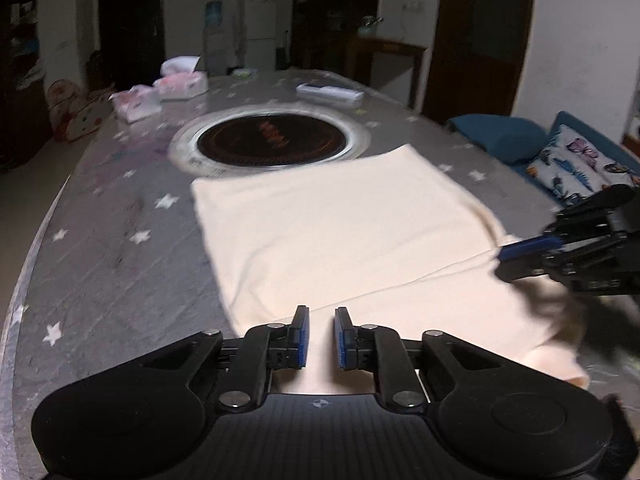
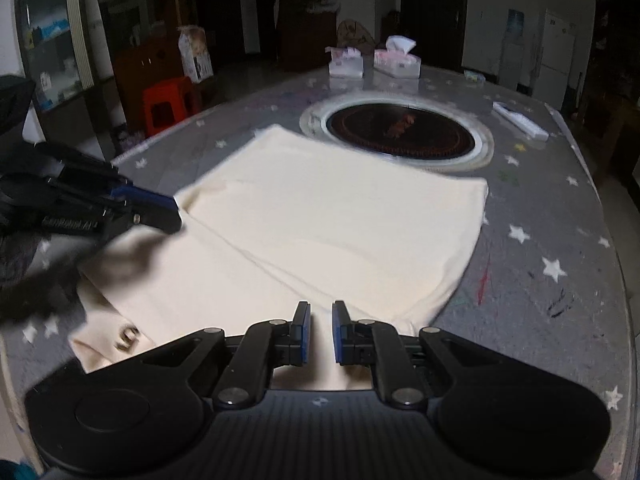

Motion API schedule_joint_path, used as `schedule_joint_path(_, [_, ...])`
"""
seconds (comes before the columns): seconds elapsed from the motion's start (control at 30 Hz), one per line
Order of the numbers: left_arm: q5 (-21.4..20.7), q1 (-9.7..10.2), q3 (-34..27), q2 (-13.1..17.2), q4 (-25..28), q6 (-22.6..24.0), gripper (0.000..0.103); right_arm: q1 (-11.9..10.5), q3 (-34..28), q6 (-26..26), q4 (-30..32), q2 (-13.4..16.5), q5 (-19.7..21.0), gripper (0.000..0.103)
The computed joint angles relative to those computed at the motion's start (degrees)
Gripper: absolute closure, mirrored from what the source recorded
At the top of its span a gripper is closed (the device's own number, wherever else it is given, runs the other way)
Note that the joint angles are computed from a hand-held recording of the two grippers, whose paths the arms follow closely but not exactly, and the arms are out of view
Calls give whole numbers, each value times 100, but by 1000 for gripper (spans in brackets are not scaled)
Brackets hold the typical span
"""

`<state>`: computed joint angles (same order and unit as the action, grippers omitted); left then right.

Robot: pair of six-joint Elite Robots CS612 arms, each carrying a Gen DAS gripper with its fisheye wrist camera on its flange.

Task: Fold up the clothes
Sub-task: 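Release the sleeve and move both grippers to the sweatshirt hem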

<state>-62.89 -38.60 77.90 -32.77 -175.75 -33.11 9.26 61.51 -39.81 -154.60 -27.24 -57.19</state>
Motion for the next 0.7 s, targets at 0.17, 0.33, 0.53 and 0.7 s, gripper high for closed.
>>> schedule_joint_path(0.17, [61, -74, 174, -121, -148, 85, 88, -52, 238, -260, -27, -162, 93, 90])
schedule_joint_path(0.33, [-145, -181, 207, -117, -284, 461, 88, -100, 572, -727, 90, -381, 223, 84])
schedule_joint_path(0.53, [-205, -252, 253, -132, -109, 561, 87, -122, 783, -717, -65, -457, 83, 84])
schedule_joint_path(0.7, [-100, -331, 468, -268, -261, 691, 87, -131, 892, -785, -146, -509, 175, 84])
